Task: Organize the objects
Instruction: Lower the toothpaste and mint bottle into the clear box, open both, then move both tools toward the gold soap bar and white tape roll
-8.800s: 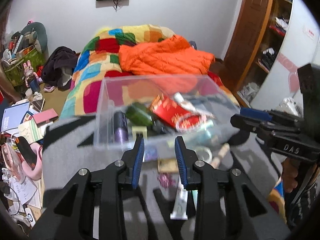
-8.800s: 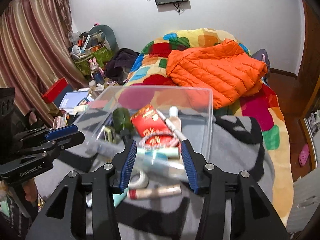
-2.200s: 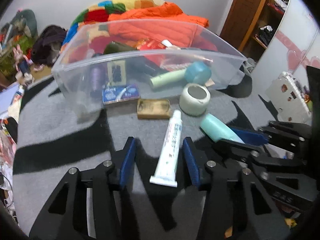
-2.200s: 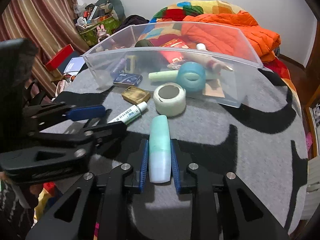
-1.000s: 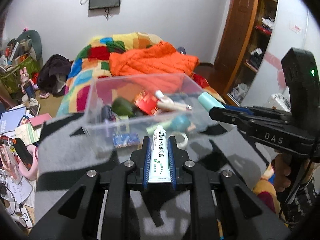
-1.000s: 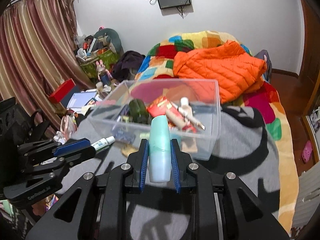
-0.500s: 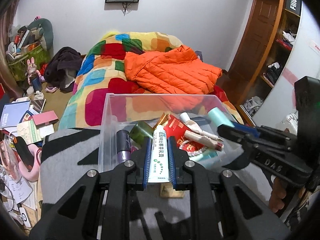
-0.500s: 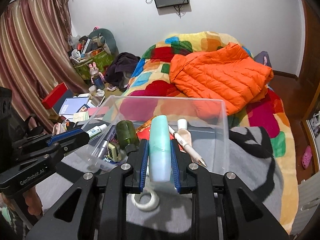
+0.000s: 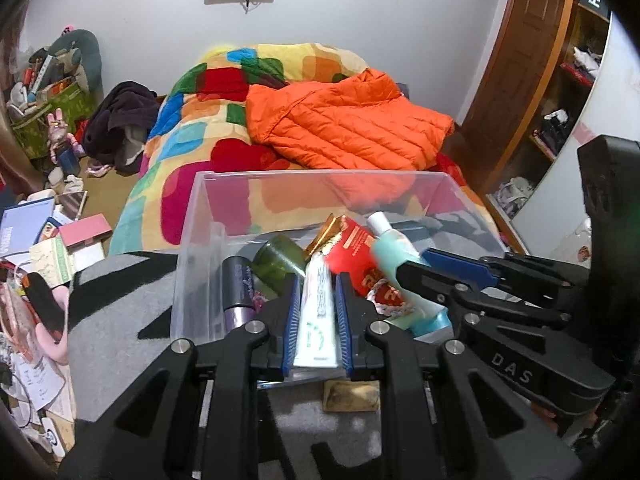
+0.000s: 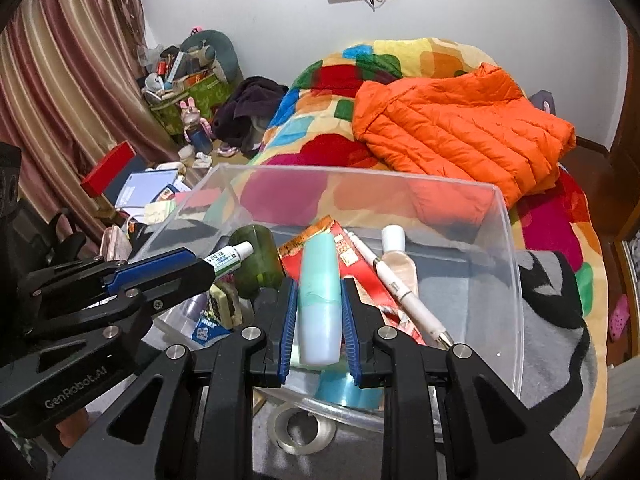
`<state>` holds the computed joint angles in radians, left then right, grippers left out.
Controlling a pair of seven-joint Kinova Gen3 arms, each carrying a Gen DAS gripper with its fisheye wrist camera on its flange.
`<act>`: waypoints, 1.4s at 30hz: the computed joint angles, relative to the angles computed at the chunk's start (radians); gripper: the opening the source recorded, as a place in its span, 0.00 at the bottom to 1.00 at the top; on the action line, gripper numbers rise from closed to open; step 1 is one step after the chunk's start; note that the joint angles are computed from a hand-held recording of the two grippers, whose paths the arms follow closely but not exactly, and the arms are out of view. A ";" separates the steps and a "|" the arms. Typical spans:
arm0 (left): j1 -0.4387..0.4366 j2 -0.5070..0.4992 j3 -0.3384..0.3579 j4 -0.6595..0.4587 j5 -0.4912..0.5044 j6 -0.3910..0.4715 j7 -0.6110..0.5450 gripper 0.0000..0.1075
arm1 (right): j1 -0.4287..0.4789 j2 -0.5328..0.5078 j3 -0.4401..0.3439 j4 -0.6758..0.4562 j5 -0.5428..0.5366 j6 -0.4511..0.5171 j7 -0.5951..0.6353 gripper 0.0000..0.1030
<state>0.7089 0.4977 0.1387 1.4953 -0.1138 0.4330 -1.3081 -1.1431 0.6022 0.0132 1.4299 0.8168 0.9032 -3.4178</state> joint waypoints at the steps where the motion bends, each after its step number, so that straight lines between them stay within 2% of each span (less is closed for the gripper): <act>1: 0.009 -0.006 -0.008 0.008 -0.006 -0.007 0.006 0.16 | 0.006 0.000 -0.007 -0.007 -0.011 0.006 0.015 0.23; 3: 0.002 -0.016 0.000 0.017 -0.003 -0.010 0.000 0.16 | -0.003 -0.006 -0.004 -0.005 -0.010 0.015 0.013 0.36; 5: -0.005 -0.030 0.007 0.029 0.001 -0.019 -0.007 0.16 | -0.032 -0.017 0.006 0.002 0.013 0.041 -0.016 0.40; 9: -0.014 -0.068 0.017 0.068 0.007 -0.043 -0.018 0.20 | -0.055 -0.042 -0.005 0.018 0.055 0.074 -0.057 0.40; 11: -0.008 -0.093 0.012 0.100 0.003 -0.064 -0.015 0.31 | -0.069 -0.057 -0.016 0.031 0.078 0.093 -0.080 0.40; 14: 0.004 -0.126 0.005 0.146 -0.011 -0.089 -0.005 0.40 | -0.086 -0.070 -0.039 0.042 0.101 0.117 -0.110 0.40; 17: -0.007 -0.151 0.023 0.191 -0.011 -0.102 -0.018 0.45 | -0.099 -0.078 -0.058 0.057 0.123 0.126 -0.149 0.42; 23: 0.017 -0.154 0.013 0.246 -0.040 -0.083 -0.002 0.47 | -0.110 -0.064 -0.098 0.068 0.104 0.127 -0.184 0.44; 30: -0.029 -0.094 0.060 0.248 0.012 -0.027 -0.038 0.47 | -0.087 -0.030 -0.107 0.074 0.030 0.059 -0.149 0.44; 33: -0.053 -0.076 0.085 0.243 0.047 -0.014 -0.073 0.47 | -0.072 -0.011 -0.097 0.064 -0.003 0.025 -0.108 0.44; 37: -0.046 -0.058 0.084 0.224 0.060 -0.003 -0.094 0.47 | -0.060 0.014 -0.074 0.041 -0.045 0.004 -0.052 0.44; 42: -0.031 -0.020 0.072 0.166 0.065 0.030 -0.106 0.47 | -0.059 0.015 -0.038 0.072 -0.059 -0.061 -0.067 0.43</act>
<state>0.6775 0.4775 0.2109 1.6613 -0.0490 0.4626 -1.4138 -1.2026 0.6168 -0.0250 1.5014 0.7583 0.8417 -3.4853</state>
